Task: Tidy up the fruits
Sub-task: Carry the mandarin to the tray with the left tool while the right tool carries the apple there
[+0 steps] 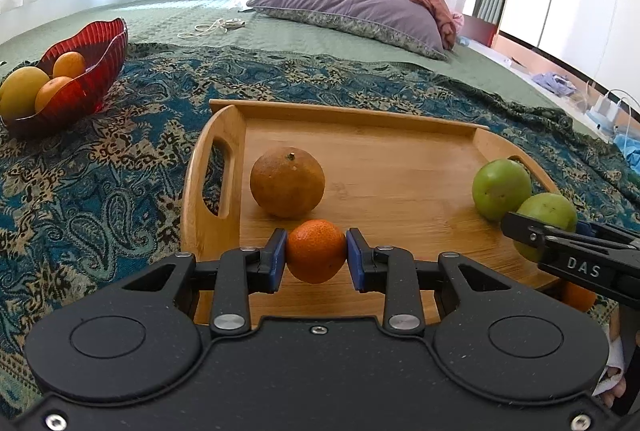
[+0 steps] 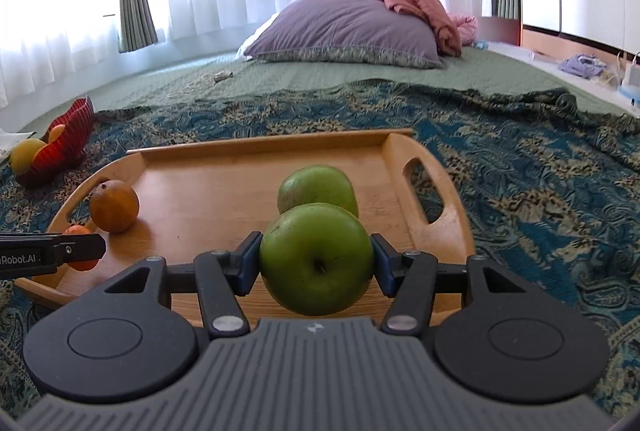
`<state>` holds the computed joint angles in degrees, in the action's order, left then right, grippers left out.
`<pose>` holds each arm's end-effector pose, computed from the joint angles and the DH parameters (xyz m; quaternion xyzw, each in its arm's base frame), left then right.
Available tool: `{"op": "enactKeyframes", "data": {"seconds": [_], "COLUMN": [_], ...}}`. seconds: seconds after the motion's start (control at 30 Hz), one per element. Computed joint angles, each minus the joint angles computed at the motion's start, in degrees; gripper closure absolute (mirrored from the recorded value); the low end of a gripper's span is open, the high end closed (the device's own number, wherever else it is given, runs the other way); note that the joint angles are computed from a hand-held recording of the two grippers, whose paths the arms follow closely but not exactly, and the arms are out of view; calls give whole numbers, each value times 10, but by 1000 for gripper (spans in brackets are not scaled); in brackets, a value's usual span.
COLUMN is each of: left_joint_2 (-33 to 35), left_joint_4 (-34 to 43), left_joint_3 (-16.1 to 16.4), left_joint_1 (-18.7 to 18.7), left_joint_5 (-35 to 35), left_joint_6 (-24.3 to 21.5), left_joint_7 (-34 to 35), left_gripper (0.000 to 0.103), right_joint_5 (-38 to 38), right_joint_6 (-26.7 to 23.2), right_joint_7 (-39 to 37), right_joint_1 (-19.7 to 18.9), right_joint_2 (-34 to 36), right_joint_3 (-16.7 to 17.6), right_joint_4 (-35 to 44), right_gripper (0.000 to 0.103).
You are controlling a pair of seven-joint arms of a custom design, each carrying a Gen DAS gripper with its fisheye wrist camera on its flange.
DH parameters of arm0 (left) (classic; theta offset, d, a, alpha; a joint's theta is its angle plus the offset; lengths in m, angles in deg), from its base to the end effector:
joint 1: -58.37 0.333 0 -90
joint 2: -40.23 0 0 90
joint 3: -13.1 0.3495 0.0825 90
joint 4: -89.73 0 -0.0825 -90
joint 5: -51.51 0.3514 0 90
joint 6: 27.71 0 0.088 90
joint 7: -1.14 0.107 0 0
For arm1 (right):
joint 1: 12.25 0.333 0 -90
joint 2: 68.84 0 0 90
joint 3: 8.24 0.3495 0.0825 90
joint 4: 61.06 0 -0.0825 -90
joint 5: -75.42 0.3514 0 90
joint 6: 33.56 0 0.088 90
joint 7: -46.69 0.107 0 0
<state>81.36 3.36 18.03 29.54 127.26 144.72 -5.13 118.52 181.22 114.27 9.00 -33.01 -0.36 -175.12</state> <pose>0.6266 -0.3721 0.3335 -0.6221 0.6502 -0.3652 0.2384 0.5930 0.2090 0.3172 -0.6046 0.6312 -0.3145 0.3704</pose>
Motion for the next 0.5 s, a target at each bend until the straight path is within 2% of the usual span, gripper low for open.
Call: {"op": "enactKeyframes", "data": {"seconds": [0.17, 0.5], "left_joint_2": [12, 34], "left_joint_4": [11, 36], "left_joint_3": [-10, -4], "left_joint_1": [9, 12], "left_joint_5": [-34, -102], "left_joint_6": [-4, -3], "left_joint_7": [36, 90], "left_gripper": [73, 73], "right_joint_5": [24, 96], "right_joint_6": [-17, -72], "right_joint_7": [-25, -79], "right_joint_1": [16, 41], "right_joint_2": [13, 38], "right_joint_3": [-17, -55], "right_joint_4": [27, 99], "right_gripper": [43, 43]}}
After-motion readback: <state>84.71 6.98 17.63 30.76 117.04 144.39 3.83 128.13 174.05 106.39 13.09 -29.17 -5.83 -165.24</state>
